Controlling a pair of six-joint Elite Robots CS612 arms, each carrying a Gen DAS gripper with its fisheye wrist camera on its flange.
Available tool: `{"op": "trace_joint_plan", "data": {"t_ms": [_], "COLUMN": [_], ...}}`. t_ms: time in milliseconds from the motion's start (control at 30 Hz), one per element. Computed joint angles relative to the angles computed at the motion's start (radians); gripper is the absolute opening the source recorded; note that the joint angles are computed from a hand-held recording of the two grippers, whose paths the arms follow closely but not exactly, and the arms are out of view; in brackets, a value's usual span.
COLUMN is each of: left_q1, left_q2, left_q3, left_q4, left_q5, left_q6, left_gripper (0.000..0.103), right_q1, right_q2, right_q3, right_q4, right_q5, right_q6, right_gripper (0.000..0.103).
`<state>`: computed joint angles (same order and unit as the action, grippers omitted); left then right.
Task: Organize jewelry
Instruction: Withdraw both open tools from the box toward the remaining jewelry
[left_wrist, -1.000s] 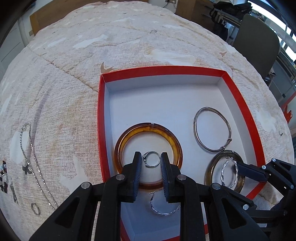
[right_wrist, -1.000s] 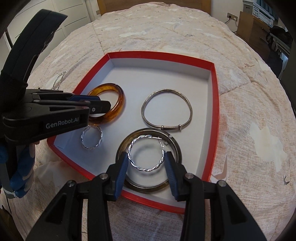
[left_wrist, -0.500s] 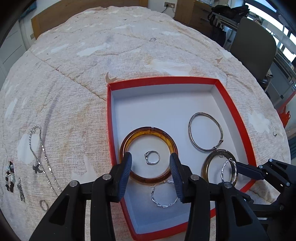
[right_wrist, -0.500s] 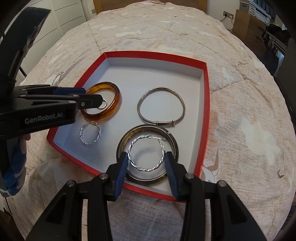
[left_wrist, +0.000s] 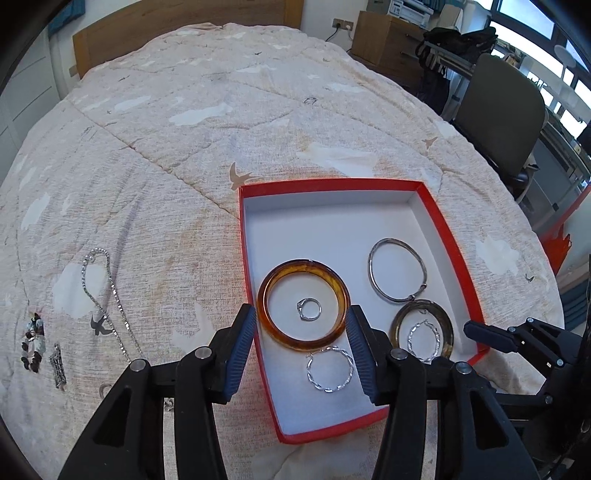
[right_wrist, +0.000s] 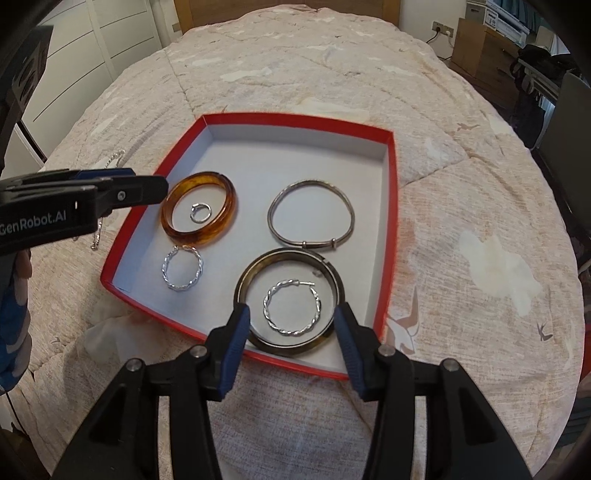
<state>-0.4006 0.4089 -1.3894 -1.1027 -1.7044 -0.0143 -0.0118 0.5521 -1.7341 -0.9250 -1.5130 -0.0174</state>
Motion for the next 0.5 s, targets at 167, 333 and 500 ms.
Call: {"op": "trace_joint_plan", "data": {"t_ms": [167, 333, 500], "left_q1": [0.0, 0.007, 0.027], "left_q2": [0.008, 0.011, 0.003], "left_q3": [-0.054, -0.114, -0.17], "left_q4": [0.004, 0.022, 0.067], "left_q5": [-0.007, 0.005, 0.02], "left_q6": [-0.004, 0.009, 0.002], "left_gripper": [0.05, 0.05, 0.05], "right_q1": [0.004, 0.017, 0.04], "right_q2": [-0.008, -0.022, -0.041], "right_q3": [-0.03, -0.066, -0.092], "right_q4": [-0.006, -0.024, -0.058], "right_q5": [-0.022, -0.04, -0.049], "right_q6": [0.034, 0.062, 0.074], "right_gripper": [0.046, 0.046, 0.046]}}
